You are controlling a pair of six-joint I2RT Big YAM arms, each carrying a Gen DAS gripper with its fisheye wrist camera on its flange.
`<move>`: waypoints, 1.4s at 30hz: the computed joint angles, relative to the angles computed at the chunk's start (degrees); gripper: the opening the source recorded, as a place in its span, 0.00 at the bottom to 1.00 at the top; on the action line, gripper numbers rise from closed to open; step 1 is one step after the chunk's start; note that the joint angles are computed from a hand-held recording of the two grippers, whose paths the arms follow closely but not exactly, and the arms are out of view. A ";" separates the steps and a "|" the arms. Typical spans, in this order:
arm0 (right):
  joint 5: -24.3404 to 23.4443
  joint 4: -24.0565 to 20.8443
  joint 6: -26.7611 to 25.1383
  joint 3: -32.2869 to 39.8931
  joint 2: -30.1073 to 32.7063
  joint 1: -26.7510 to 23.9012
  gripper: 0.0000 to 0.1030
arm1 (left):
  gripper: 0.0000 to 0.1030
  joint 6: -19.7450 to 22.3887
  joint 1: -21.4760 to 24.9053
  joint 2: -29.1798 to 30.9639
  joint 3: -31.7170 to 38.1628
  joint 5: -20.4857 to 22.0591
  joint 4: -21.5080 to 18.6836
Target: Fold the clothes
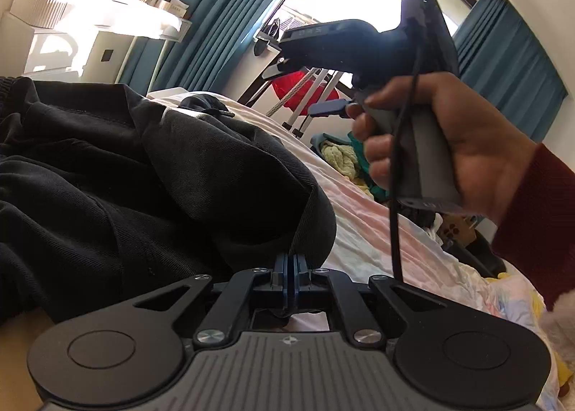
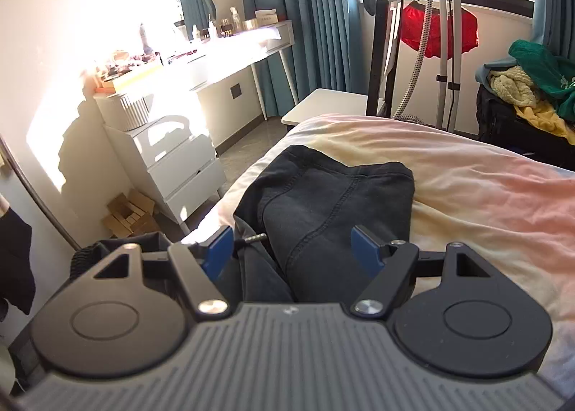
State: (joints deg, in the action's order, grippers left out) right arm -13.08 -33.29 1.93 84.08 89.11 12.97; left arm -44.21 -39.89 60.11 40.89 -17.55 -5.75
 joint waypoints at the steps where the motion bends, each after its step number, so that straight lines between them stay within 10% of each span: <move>1: 0.86 -1.74 0.15 5.05 4.36 1.38 0.72 | 0.03 -0.83 0.85 0.32 -0.70 0.81 1.56; 9: 8.05 -17.72 1.06 39.64 32.19 7.65 0.70 | 0.03 -4.05 6.36 3.12 -4.02 9.55 10.61; 11: 11.26 -20.59 -1.76 44.40 35.79 8.70 0.58 | 0.03 -4.02 7.04 3.68 -4.20 10.73 11.87; 14: 14.95 -21.73 -1.75 45.96 37.21 8.93 0.11 | 0.03 -3.75 7.53 3.83 -4.88 11.59 13.64; 26: 14.01 -7.17 4.01 18.37 11.18 -2.74 0.05 | 0.02 10.10 -0.91 0.92 -4.60 2.45 15.12; 35: -2.16 0.77 11.41 -14.37 -13.94 -25.96 0.05 | 0.00 20.16 -6.53 3.51 -1.45 -0.40 11.97; 42: -18.08 2.97 15.11 -33.27 -20.93 -42.16 0.04 | 0.01 25.45 -11.69 6.32 0.41 -4.32 9.81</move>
